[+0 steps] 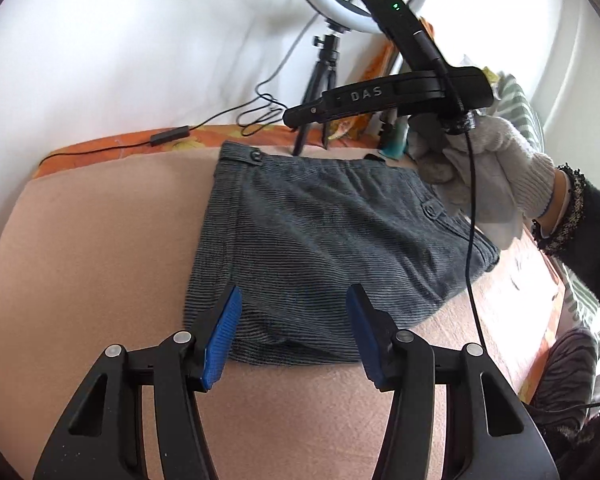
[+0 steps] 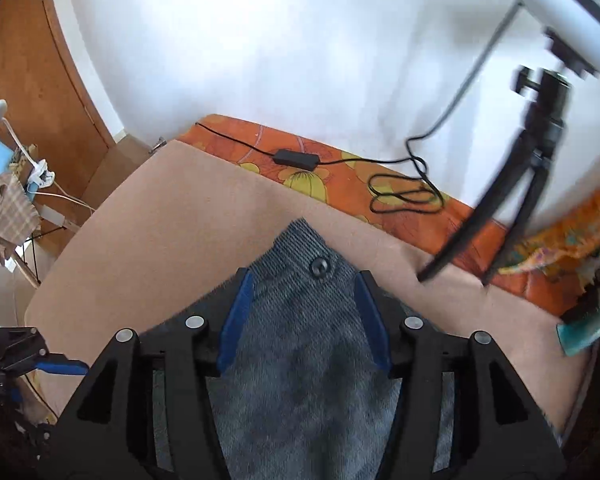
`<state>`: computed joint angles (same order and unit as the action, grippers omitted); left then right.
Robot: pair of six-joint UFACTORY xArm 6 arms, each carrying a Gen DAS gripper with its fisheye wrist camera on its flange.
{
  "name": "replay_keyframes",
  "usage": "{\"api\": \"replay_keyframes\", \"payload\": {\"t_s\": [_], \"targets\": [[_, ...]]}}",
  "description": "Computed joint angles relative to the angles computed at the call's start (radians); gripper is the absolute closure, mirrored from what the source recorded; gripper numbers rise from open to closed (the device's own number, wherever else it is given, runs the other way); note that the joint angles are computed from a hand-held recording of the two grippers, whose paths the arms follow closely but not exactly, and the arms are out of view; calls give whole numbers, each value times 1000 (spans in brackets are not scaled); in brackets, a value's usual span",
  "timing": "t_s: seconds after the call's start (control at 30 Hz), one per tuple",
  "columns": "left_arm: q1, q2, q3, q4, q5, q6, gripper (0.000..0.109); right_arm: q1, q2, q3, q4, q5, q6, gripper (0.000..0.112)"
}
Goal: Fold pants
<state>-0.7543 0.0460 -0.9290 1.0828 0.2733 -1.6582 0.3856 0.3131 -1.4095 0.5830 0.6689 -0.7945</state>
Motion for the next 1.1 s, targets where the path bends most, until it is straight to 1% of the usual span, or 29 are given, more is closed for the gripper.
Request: {"api": "replay_keyframes", "payload": {"t_s": [0.13,0.2,0.27,0.33,0.43,0.5,0.53,0.6,0.67,0.73,0.8,0.83,0.9,0.97,1.03,1.1], "targets": [[-48,104,-102,-128,36,190,57,-94,-219,258,41,-21,-13,46],[-66,158,-152,-191,73,273,57,-150,-313,377,22,-37,4,45],[-74,197,-183,-239,93,329,57,-204,-394,486,-6,-86,34,45],[-79,226,-202,-283,117,376,57,-259,-443,558,-11,-109,51,45],[-80,248,-205,-343,149,432,56,-353,-470,603,64,-72,35,45],[-87,259,-213,-341,179,441,56,-398,-464,610,94,-43,34,45],[-88,256,-208,-323,183,436,56,-405,-461,616,98,-51,35,45],[-90,247,-197,-309,186,419,56,-405,-455,625,121,-79,16,45],[-94,240,-189,-299,193,403,56,-397,-455,629,174,-87,-35,45],[-97,233,-191,-325,210,406,56,-376,-455,624,249,-82,-96,49],[-99,221,-187,-328,211,380,56,-346,-440,605,297,-53,-142,64],[-100,213,-183,-315,207,355,56,-324,-427,595,310,-49,-156,67],[-100,208,-184,-280,192,303,56,-275,-393,568,350,-38,-191,82],[-102,199,-183,-246,191,261,56,-235,-348,533,393,-1,-216,89],[-98,192,-182,-223,182,231,56,-201,-300,502,412,20,-227,90],[-94,184,-174,-208,172,200,56,-172,-236,464,375,18,-179,90]]}}
